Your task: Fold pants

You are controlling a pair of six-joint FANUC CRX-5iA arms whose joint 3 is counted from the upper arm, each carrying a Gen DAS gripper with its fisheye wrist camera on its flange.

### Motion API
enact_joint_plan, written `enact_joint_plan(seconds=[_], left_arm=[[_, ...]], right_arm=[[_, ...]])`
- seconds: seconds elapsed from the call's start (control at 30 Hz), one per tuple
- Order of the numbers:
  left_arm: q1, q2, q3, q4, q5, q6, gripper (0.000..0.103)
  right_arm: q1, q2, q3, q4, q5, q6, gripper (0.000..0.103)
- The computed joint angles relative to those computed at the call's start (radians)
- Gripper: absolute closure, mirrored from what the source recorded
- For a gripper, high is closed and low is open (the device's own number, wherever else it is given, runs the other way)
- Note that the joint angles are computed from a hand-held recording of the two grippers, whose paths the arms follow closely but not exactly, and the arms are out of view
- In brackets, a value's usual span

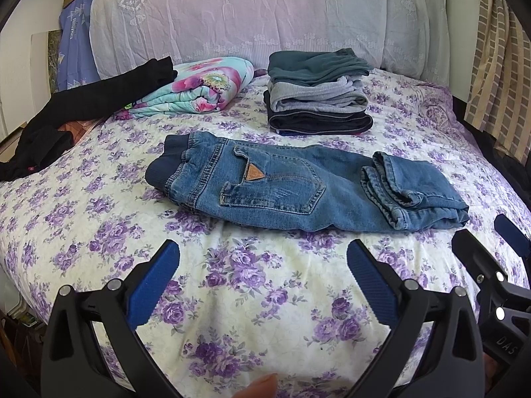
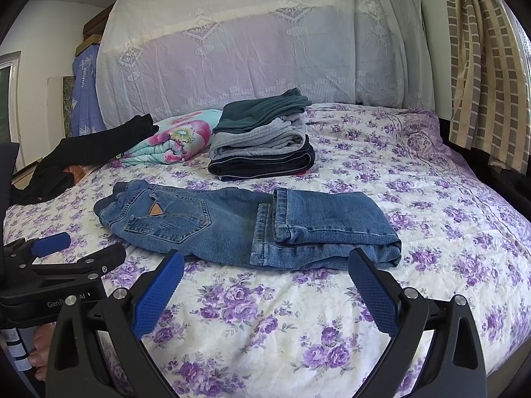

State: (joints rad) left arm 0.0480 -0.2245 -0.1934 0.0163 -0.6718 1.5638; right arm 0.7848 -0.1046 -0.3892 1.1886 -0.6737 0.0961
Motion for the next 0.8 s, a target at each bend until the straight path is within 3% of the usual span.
enact_joint_plan(seconds=[0.23, 0.37, 0.43, 0.6, 0.7, 0.8], left_arm=[[0.063, 0.013, -0.049, 0.140, 0.036, -0.117, 0.004], [0.080, 0.037, -0.041, 0.076, 0.052, -0.073, 0.004], [0.096, 0.065, -0.035, 0.118, 0.021, -0.132, 0.004], [0.112, 0.098, -0.036, 0.143, -0.006, -0.153, 0.004], [0.122, 0.128, -0.018, 0.133, -0.027, -0.146, 0.004], [0.107, 0.143, -0.011, 0.077, -0.018, -0.147, 0.004]], right_arm=[[-0.052, -0.009, -0.010, -0.031, 0.067, -0.010, 0.003], [-0.104, 0.007, -0.042, 0.118, 0.067, -0.077, 0.003], [-0.120, 0.032, -0.035, 0.164, 0.065, -0.063, 0.003], [-0.109, 0.111, 0.030, 0.142, 0.067, 0.150, 0.003], [-0.090, 0.167, 0.063, 0.184, 0.013, 0.237, 0.004], [-0.065, 0.220, 0.140, 0.059, -0.032, 0.410, 0.004]])
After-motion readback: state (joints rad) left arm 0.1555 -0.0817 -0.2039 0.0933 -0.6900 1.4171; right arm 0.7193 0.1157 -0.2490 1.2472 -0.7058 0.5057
